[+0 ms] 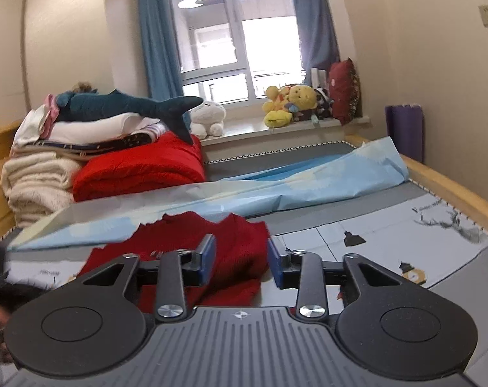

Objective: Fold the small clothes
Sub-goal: 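Grasp the red sweater edge with the left tool while the right tool grasps another edge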

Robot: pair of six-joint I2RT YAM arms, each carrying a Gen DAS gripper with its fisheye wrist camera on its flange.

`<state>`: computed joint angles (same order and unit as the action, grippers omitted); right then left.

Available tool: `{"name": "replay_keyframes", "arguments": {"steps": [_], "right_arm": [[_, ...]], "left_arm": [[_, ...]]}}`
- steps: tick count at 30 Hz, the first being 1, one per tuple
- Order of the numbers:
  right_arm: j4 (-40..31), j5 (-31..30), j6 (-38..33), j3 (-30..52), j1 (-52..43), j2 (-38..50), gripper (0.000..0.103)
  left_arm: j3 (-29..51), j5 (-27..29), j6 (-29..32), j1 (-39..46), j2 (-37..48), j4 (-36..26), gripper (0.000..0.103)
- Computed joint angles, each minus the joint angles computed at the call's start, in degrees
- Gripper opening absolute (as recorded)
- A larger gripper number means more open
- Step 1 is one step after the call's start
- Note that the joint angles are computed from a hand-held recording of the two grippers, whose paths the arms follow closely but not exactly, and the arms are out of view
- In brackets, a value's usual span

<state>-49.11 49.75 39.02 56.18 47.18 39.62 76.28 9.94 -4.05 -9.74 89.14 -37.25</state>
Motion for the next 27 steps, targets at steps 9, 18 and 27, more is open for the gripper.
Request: {"name": "replay_keyframes", "arguments": {"steps": [9,18,27], "right_arm": [[3.8,-13.2,3.9,-1.0,-10.2,4.0,0.03],[21.0,-28.0,2.0,-2.1,-18.5,23.6,0.043],[35.8,-35.1,-1.6,11.8,-26.8,52.3,0.067]], "left_arm": [[-8.8,12.9,20.2,27.9,-13.9,-8.2,0.001],[-6.9,20.1,9.7,23.6,-3.7,-14.2,0.05],[-4.8,16.9,-4.7,15.9,7.6,-11.9,0.052]]}}
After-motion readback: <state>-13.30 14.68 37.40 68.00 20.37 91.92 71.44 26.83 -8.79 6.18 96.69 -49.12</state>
